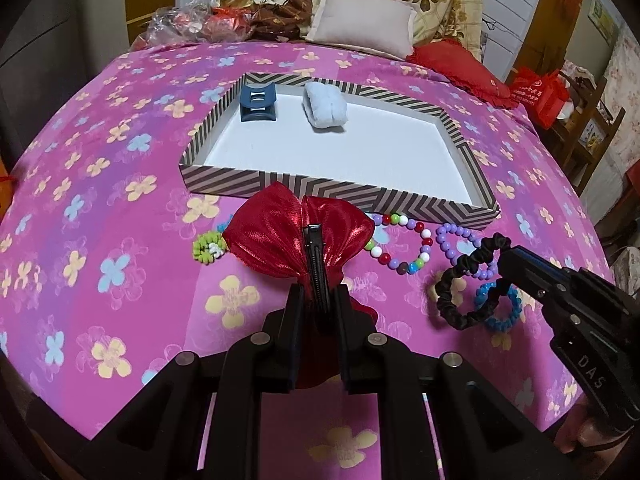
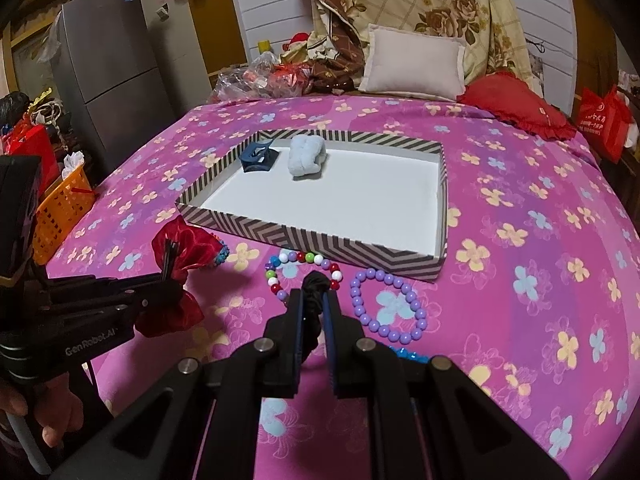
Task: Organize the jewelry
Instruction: 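Carry the red bow and black scrunchie with both grippers over the striped box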
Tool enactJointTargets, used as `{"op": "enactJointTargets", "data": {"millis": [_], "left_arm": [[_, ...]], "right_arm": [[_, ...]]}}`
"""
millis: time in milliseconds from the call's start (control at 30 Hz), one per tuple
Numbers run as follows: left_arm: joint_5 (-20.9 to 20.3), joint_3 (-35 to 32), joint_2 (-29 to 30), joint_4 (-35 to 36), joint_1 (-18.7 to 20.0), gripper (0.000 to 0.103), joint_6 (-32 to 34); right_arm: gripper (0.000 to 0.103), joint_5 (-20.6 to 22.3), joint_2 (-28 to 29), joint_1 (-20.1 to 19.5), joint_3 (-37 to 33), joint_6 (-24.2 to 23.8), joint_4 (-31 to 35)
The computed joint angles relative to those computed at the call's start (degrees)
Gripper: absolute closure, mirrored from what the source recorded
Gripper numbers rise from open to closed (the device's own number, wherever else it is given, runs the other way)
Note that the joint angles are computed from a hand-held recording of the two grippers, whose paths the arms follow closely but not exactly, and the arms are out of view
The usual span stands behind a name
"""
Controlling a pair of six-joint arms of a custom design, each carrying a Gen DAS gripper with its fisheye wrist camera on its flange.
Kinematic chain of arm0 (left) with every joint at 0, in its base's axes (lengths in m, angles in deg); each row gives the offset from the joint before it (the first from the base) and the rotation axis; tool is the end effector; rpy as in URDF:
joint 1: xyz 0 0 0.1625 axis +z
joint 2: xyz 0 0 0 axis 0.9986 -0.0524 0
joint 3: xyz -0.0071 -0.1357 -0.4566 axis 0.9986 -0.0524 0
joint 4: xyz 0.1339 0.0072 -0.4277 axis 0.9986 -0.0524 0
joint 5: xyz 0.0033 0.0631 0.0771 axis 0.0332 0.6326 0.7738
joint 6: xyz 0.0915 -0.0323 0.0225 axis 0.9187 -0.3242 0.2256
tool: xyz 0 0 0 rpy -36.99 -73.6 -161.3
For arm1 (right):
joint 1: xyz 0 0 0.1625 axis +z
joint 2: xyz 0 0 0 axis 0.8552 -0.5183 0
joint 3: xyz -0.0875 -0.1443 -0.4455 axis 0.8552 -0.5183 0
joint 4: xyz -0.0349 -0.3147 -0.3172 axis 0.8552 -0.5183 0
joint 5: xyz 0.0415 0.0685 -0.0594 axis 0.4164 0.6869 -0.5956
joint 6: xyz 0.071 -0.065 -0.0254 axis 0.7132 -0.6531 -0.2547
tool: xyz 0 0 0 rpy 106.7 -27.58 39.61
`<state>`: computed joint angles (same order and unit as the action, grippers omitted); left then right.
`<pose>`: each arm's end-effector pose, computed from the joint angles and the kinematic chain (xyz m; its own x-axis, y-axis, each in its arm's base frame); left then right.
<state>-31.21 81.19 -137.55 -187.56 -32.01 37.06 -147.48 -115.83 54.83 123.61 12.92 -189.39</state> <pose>-0.2257 -0.6613 0.2887 -0.7768 0.2597 -0.5738 0.4865 0.8259 -0.2849 0.3432 -0.6089 0.1561 -0.7963 -0.0866 0.5987 -0.4673 0.7165 -0.5179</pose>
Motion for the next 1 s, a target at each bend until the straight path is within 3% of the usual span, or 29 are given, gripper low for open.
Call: {"op": "enactJointTargets", "data": {"millis": [1000], "left_arm": [[1.8, -5.2, 4.0, -0.1, -0.5, 0.091, 2.7]], "right_arm": [[0.093, 0.8, 0.0, -0.8, -4.2, -1.3, 2.4]]}}
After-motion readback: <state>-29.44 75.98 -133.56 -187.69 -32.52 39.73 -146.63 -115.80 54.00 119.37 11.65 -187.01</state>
